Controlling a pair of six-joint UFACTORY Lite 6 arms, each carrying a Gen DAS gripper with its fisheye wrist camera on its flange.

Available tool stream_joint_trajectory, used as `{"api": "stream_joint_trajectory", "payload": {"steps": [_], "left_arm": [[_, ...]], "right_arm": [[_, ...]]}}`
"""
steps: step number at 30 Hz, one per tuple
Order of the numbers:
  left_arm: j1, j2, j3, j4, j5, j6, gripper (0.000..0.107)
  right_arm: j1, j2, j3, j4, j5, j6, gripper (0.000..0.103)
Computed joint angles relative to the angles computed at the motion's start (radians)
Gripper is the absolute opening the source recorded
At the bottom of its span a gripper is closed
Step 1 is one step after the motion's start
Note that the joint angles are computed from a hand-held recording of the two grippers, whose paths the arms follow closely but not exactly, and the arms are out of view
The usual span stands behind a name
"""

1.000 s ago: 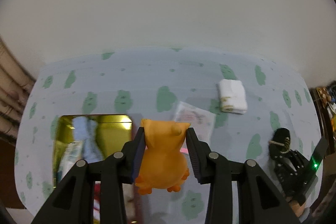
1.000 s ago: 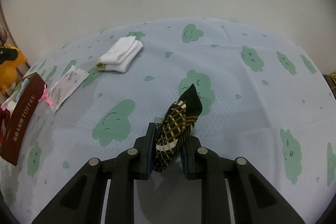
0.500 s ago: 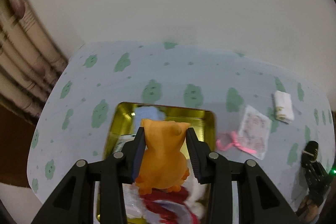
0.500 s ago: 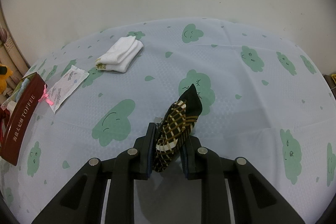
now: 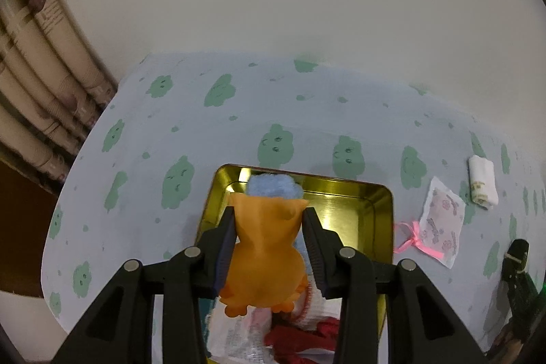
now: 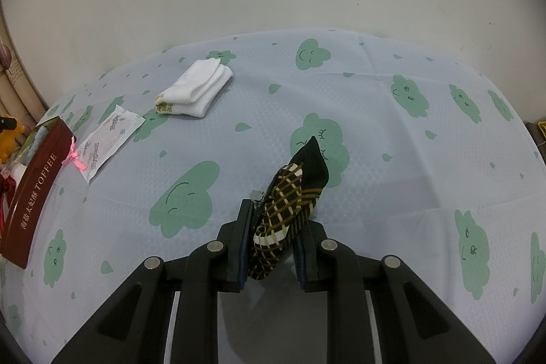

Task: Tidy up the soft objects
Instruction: 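Carry the orange plush toy into the gold tin and open the left gripper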

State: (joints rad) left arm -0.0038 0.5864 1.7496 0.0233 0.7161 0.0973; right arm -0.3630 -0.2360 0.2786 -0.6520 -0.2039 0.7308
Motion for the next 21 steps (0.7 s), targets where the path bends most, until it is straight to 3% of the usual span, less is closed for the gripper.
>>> {"api": "stream_joint_trajectory", "payload": {"steps": [13, 21], "left_arm": [[-0.124, 0.059, -0.024, -0.004, -0.026, -0.028, 0.04], [-0.151, 0.08, -0.031, 0.038, -0.044, -0.069, 0.046]], "right_arm": [[-0.003, -0.001, -0.001, -0.01, -0.001, 0.008, 0.02], [-0.003, 0.004, 0.0, -0.008, -0.007, 0.007, 0.02]]}}
